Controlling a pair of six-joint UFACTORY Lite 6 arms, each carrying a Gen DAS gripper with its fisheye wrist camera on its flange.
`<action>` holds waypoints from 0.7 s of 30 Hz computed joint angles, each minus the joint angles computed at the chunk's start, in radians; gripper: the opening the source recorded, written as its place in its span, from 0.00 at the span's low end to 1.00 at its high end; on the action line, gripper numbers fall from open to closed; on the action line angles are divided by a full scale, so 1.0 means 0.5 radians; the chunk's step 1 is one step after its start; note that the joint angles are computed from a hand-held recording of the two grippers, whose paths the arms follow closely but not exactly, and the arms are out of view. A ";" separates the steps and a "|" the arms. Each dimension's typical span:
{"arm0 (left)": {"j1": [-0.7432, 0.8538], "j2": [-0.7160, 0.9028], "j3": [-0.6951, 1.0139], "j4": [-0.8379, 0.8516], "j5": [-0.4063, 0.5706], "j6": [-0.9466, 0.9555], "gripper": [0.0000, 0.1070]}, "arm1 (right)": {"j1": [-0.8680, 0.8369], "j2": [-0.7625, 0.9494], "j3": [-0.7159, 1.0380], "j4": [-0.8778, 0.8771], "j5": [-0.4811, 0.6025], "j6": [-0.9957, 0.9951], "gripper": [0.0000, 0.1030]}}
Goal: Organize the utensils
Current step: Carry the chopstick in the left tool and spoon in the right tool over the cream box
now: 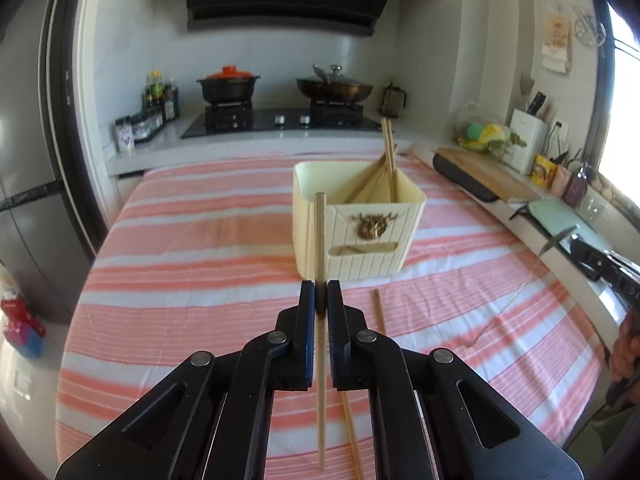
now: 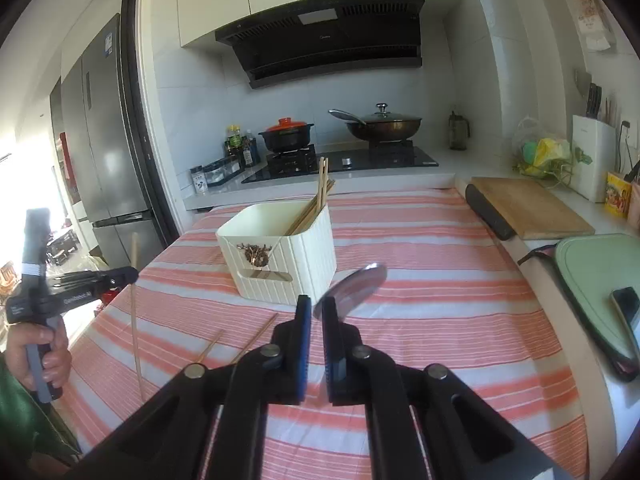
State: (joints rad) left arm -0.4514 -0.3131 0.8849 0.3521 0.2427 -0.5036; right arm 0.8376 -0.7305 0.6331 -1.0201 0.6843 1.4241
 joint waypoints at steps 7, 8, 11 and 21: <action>0.067 -0.045 -0.036 -0.163 -0.027 0.162 0.04 | -0.253 -0.059 0.039 0.226 -0.072 -0.271 0.07; 0.074 -0.060 -0.049 -0.157 -0.031 0.159 0.04 | -0.299 -0.078 0.042 0.299 -0.060 -0.363 0.07; 0.109 -0.088 -0.058 -0.346 -0.022 0.333 0.04 | -0.491 -0.031 0.067 0.531 0.050 -0.664 0.39; 0.199 -0.108 -0.098 -0.817 -0.067 0.769 0.04 | -1.304 0.570 -0.162 1.555 -0.655 -1.399 0.65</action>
State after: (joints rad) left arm -0.3518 -0.3671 0.8361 -0.0562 0.2094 -0.1193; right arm 0.1854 -0.4454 0.5520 -0.2425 0.3566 0.7244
